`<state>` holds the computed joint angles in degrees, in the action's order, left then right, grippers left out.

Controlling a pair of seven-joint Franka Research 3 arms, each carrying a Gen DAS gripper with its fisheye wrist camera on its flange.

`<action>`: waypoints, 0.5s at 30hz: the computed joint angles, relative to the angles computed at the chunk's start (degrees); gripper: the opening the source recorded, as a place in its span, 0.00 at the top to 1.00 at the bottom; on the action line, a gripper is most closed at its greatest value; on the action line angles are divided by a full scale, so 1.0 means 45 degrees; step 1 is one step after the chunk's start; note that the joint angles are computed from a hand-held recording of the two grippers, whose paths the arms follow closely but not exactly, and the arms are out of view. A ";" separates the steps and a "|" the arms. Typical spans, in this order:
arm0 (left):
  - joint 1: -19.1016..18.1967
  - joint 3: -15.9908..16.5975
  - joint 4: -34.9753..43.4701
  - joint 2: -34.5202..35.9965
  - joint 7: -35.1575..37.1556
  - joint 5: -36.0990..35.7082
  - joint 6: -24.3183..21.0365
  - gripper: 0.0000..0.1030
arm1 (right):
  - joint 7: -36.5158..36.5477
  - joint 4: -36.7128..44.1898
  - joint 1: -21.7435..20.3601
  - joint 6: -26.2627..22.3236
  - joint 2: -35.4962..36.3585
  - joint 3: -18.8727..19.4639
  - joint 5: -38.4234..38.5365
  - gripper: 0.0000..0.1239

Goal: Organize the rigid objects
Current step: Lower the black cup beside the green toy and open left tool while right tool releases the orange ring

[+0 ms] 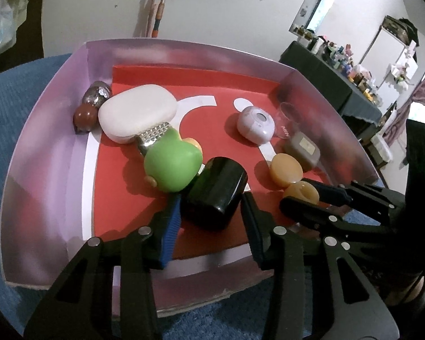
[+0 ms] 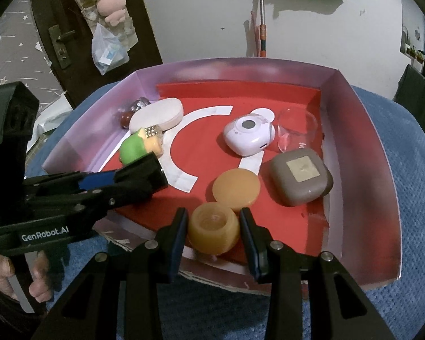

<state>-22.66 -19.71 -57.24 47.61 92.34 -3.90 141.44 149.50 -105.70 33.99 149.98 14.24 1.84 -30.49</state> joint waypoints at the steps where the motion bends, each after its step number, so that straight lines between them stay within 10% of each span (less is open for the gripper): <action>1: -0.0002 -0.0014 0.0007 0.0010 0.0027 0.0001 0.0024 0.63 | -0.0010 0.0018 0.0005 -0.0030 0.0021 -0.0001 -0.0001 0.68; 15: -0.0063 0.0017 0.0388 0.0199 0.0209 -0.0121 -0.0399 0.63 | 0.0109 0.0406 0.0112 -0.0341 0.0328 -0.0152 -0.0168 0.68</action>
